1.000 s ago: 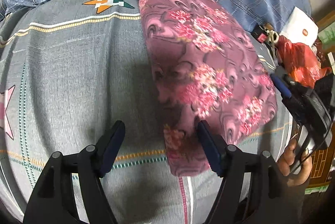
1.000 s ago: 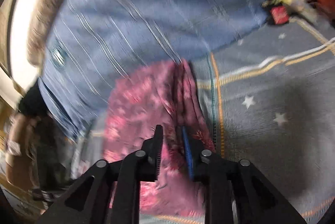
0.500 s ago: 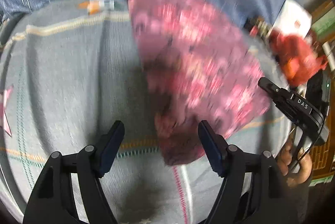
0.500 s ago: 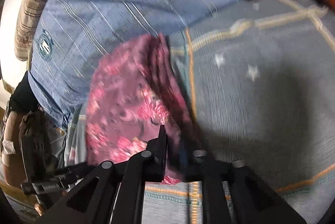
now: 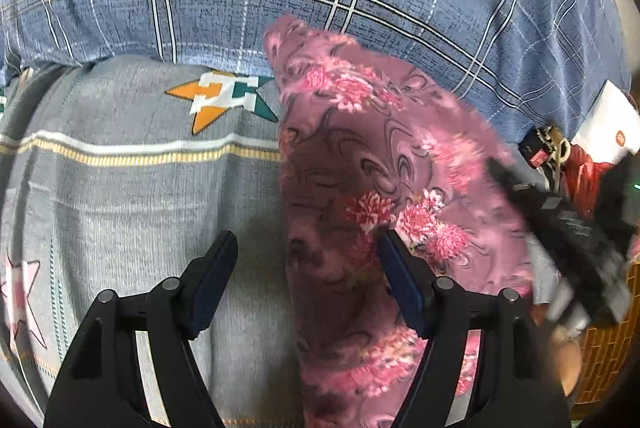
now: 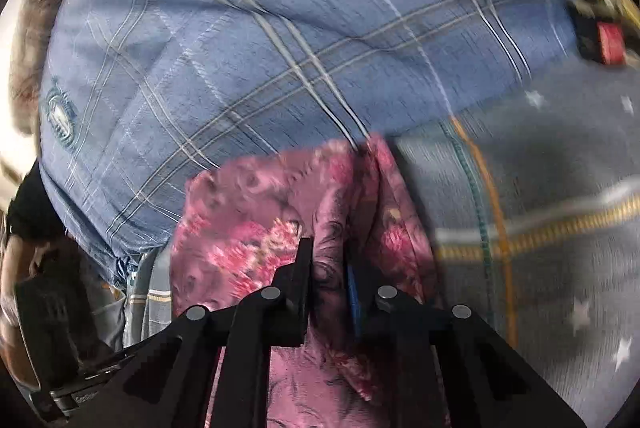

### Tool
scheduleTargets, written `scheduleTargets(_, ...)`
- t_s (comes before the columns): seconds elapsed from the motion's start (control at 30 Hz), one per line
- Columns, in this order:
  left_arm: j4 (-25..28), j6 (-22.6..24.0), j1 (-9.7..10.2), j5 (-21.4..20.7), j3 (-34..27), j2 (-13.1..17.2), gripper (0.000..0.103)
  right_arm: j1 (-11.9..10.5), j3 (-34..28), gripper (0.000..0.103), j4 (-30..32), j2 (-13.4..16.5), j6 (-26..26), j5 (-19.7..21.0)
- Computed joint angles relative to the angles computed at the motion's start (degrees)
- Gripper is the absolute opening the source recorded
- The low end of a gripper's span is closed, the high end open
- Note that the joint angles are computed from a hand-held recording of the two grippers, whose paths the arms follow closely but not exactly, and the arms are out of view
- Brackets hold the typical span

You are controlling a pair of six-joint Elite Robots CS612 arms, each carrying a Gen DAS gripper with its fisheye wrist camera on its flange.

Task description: Fold small clothes

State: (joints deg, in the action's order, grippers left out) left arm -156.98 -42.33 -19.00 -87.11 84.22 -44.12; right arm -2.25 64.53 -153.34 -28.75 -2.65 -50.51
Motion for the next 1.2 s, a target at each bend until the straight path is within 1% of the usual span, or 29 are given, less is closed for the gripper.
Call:
scheduleTargets(0.03,-0.89,0.34,-0.04,0.23,0.14,0.14,0.073,-0.39,0.83,0.007,-3.63,-0.09,2.45,0.71)
scheduleTargets(0.07,-1.28,0.42,-0.08,0.47,0.1,0.34,0.073,-0.74,0.83,0.003,-4.85,0.06,5.34,-0.32)
scheduleTargets(0.1,-1.13,0.32,-0.06,0.34,-0.09,0.52,0.073,-0.84,0.33,0.002,-3.68,0.29,6.01,-1.7)
scheduleTargets(0.13,-0.89,0.15,0.02,-0.22,-0.31,0.73,0.073,-0.73,-0.74,0.002,-0.11,0.9,5.74,-4.44)
scheduleTargets(0.17,-0.51,-0.16,-0.08,-0.22,-0.66,0.96,0.073,-0.34,-1.4,0.001,3.67,1.18,4.64,-8.81)
scheduleTargets(0.2,-0.21,-0.35,-0.33,0.31,-1.11,1.19,0.073,-0.26,-1.42,0.0,5.06,0.97,3.74,-10.78)
scheduleTargets(0.23,-0.6,-0.05,-0.4,0.68,-0.87,1.05,0.073,-0.47,-0.81,0.002,4.04,0.58,4.12,-10.35)
scheduleTargets(0.27,-0.81,0.28,-0.5,1.19,-0.66,0.91,0.073,-0.96,0.52,0.006,1.28,0.04,5.18,-7.76)
scheduleTargets(0.3,-0.77,0.44,-0.58,1.64,-0.59,0.85,0.073,-1.72,2.78,0.006,-3.63,-0.88,6.62,-3.06)
scheduleTargets(0.37,-0.26,0.1,-0.6,1.32,-0.73,0.81,0.073,-2.19,5.11,0.008,-8.05,-1.99,6.61,1.53)
scheduleTargets(0.4,-0.29,-0.15,-0.61,1.2,-0.74,0.86,0.073,-2.19,6.28,0.013,-8.97,-2.72,4.68,3.49)
scheduleTargets(0.43,-0.3,-0.41,-0.57,1.13,-0.73,0.88,0.073,-1.92,7.1,0.023,-8.74,-3.33,2.47,3.16)
scheduleTargets(0.5,0.08,-0.83,-0.67,1.13,-0.61,0.76,0.074,-0.87,8.5,0.032,-6.56,-4.27,-4.12,-0.68)
scheduleTargets(0.57,0.46,-0.83,-0.7,0.87,-0.15,0.35,0.074,0.76,8.26,0.031,-0.68,-4.18,-10.77,-7.65)
scheduleTargets(0.6,0.97,-0.66,-0.61,0.72,-0.05,0.12,0.073,0.97,8.17,0.029,-0.44,-4.51,-12.25,-9.0)
scheduleTargets(0.63,0.29,-0.55,-0.51,0.47,0.88,-0.52,0.073,0.99,9.27,0.029,-2.36,-5.45,-13.08,-10.13)
scheduleTargets(0.67,-0.91,-0.65,-0.46,0.49,1.79,-1.01,0.073,1.0,9.55,0.027,-2.5,-5.87,-12.65,-10.7)
scheduleTargets(0.73,-3.55,-2.2,-0.31,0.5,3.73,-1.84,0.074,-0.15,11.55,0.032,-7.11,-6.78,-9.63,-6.8)
scheduleTargets(0.77,-4.56,-2.98,-0.21,-0.22,4.35,-1.88,0.077,-0.63,12.3,0.031,-8.13,-7.15,-9.88,-5.91)
scheduleTargets(0.8,-4.24,-2.92,-0.2,-0.87,4.4,-1.72,0.077,-0.52,12.33,0.03,-6.75,-7.17,-11.58,-7.42)
scheduleTargets(0.83,-2.26,-1.93,-0.29,-0.98,3.78,-1.27,0.078,-0.02,11.32,0.031,-2.97,-6.84,-13.93,-10.9)
scheduleTargets(0.87,-0.82,-1.12,-0.41,-0.71,3.3,-0.9,0.079,0.3,10.85,0.031,-0.2,-6.24,-15.88,-12.59)
scheduleTargets(0.93,-2.1,-1.36,-0.22,-1.3,3.9,-1.03,0.078,-0.63,10.66,0.049,0.24,-6.75,-13.62,-11.48)
scheduleTargets(0.97,-3.42,-1.68,0.25,-2.99,4.29,-1.17,0.078,-1.45,10.39,0.05,0.41,-6.88,-9.75,-9.76)
scheduleTargets(1.03,-4.74,-3.13,1.25,-5.94,4.68,-1.26,0.078,-3.43,10.0,0.05,-0.41,-6.52,-3.54,-3.62)
scheduleTargets(1.07,-5.29,-4.15,1.76,-7.47,4.77,-1.15,0.078,-4.11,9.55,0.052,-0.28,-6.16,-1.42,-1.95)
scheduleTargets(1.1,-6.08,-5.1,2.3,-9.61,4.75,-0.82,0.078,-4.56,8.77,0.058,1.2,-5.59,-0.59,-0.63)
scheduleTargets(1.17,-6.81,-6.47,2.78,-12.32,4.37,-0.08,0.078,-4.88,6.58,0.06,8.24,-4.64,-3.85,2.76)
scheduleTargets(1.2,-7.43,-6.83,2.64,-12.21,4.39,0.07,0.079,-4.86,6.57,0.06,10.89,-4.52,-6.25,4.98)
